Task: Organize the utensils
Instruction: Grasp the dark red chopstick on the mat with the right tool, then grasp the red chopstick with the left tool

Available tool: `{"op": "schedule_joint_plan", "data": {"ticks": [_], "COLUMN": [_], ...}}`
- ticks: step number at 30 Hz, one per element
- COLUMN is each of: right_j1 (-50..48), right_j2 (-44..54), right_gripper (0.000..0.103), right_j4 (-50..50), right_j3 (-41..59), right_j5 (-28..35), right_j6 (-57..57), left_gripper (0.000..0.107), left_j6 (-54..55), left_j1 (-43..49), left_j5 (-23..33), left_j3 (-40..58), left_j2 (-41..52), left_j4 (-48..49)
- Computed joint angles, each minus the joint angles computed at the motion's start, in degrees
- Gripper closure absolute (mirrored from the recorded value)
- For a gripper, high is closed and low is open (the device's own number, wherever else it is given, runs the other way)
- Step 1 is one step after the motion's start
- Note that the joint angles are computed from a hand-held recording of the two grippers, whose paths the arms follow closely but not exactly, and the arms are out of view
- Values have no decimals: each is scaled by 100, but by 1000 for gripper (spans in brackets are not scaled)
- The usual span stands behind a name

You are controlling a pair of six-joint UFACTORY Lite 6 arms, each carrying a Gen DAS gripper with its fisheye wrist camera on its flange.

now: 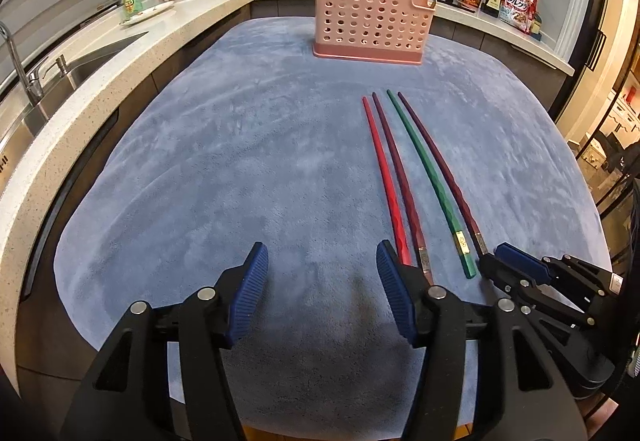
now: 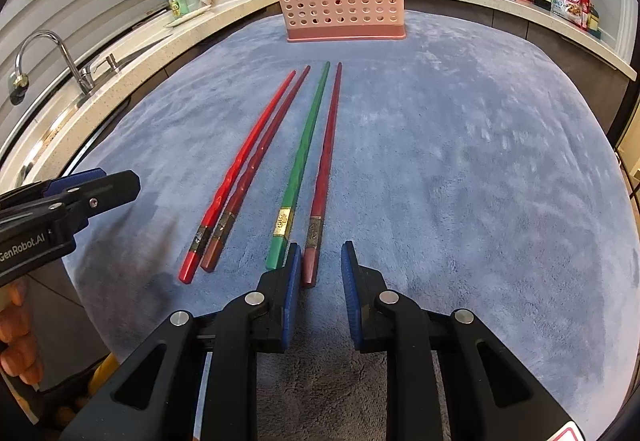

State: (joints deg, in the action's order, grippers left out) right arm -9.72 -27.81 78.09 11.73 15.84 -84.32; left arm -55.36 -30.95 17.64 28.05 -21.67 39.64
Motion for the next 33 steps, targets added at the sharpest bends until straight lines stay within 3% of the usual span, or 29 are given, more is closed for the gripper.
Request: {"op": "schedule_joint_plan", "data": {"ticks": [7, 24, 33], "right_j1": [-192, -846, -856], "right_j2": [131, 57, 42], "right_gripper": [96, 96, 96], "right_j4": [525, 240, 225], "right_j3": [-30, -105, -120], "right_j5": [9, 420, 444], "right_j6": [-635, -630, -606], "left_gripper": [49, 48, 48], "left_j6": [-354, -353, -1591], "left_j1": [-304, -397, -572], "left_j5": [-24, -564, -449], "left_j3": [-52, 30, 161], "left_j2": [120, 1030, 1332], "left_j4": [226, -29, 1166]}}
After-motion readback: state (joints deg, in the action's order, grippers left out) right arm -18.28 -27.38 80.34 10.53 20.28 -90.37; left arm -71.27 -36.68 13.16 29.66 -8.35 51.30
